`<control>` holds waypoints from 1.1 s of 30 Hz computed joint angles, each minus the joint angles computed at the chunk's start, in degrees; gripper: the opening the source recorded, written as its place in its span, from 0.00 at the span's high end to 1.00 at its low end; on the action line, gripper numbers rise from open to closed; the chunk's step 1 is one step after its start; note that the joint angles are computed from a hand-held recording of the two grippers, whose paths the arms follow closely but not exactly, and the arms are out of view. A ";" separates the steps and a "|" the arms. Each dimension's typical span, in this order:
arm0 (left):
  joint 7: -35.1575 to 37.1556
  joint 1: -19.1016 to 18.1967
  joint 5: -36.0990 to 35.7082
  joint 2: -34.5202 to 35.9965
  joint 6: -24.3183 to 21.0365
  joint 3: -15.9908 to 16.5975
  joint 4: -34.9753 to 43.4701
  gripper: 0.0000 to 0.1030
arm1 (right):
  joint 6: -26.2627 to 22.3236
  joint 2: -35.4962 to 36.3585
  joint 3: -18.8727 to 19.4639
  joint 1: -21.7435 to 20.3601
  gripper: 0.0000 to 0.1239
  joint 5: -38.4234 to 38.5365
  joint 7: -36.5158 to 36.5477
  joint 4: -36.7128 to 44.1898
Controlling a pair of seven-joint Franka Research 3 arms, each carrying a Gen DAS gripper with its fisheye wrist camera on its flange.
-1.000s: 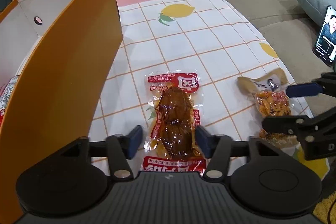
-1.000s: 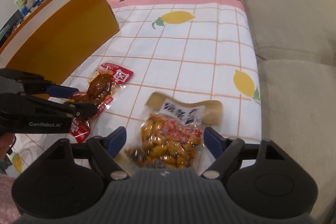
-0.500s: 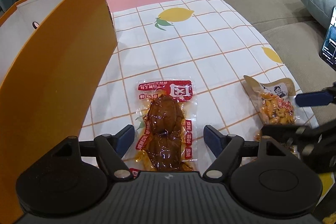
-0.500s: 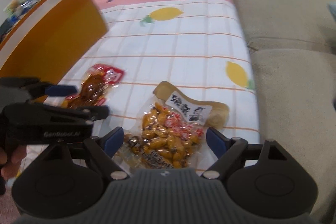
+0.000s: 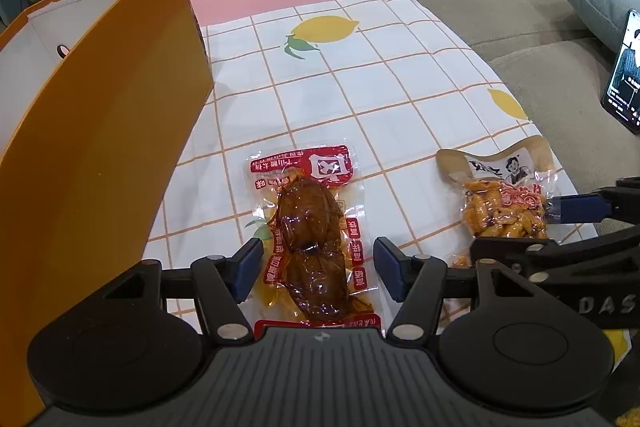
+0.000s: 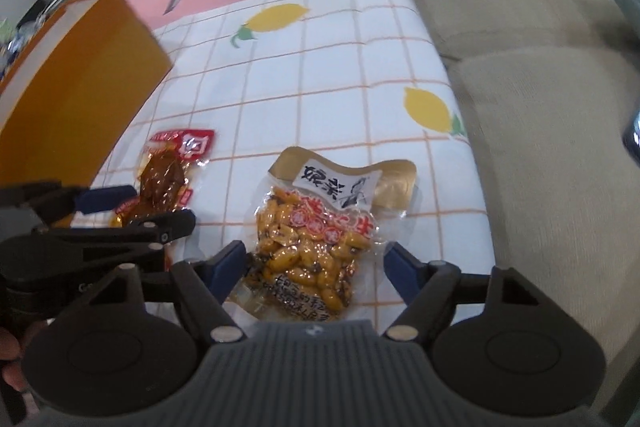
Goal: Organize snacks
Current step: 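Lower both tools onto the red meat packet and the clear bean bag, then close the right tool on the bean bag while left tool grasps the meat packet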
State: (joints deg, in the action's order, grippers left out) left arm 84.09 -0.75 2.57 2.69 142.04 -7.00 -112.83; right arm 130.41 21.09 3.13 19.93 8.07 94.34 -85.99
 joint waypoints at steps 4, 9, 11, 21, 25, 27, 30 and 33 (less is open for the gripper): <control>-0.73 -0.05 -0.01 -0.52 1.50 -0.04 -1.10 0.36 | 2.12 -0.65 0.44 -0.33 0.59 1.08 -1.79 -1.38; -0.35 0.31 -4.46 -1.80 2.69 0.22 -2.30 0.56 | 2.90 -1.45 1.15 -1.66 0.69 5.58 -3.04 -2.55; 0.44 0.41 -6.74 -1.85 1.31 0.35 -1.83 0.56 | 5.33 -2.36 2.14 -2.78 0.77 9.70 -5.16 -3.80; 1.30 0.05 -10.90 -4.63 2.20 0.92 -3.97 0.56 | 8.32 -3.45 2.35 -2.28 0.81 12.12 -9.29 -5.36; 0.45 0.01 -11.53 -5.56 2.96 1.23 -4.09 0.56 | 10.08 -4.61 2.41 -2.40 0.82 13.07 -10.17 -6.59; 0.27 -0.05 -12.22 -6.20 3.65 1.44 -4.23 0.56 | 11.32 -5.30 2.47 -2.42 0.82 13.59 -10.66 -7.34; -0.57 -0.07 -12.49 -6.93 4.59 1.72 -4.10 0.56 | 12.68 -6.18 2.49 -2.37 0.82 14.12 -10.80 -8.03; -1.73 -0.05 -12.30 -7.64 5.91 1.98 -4.17 0.56 | 14.14 -7.01 2.50 -2.28 0.82 14.50 -10.80 -8.54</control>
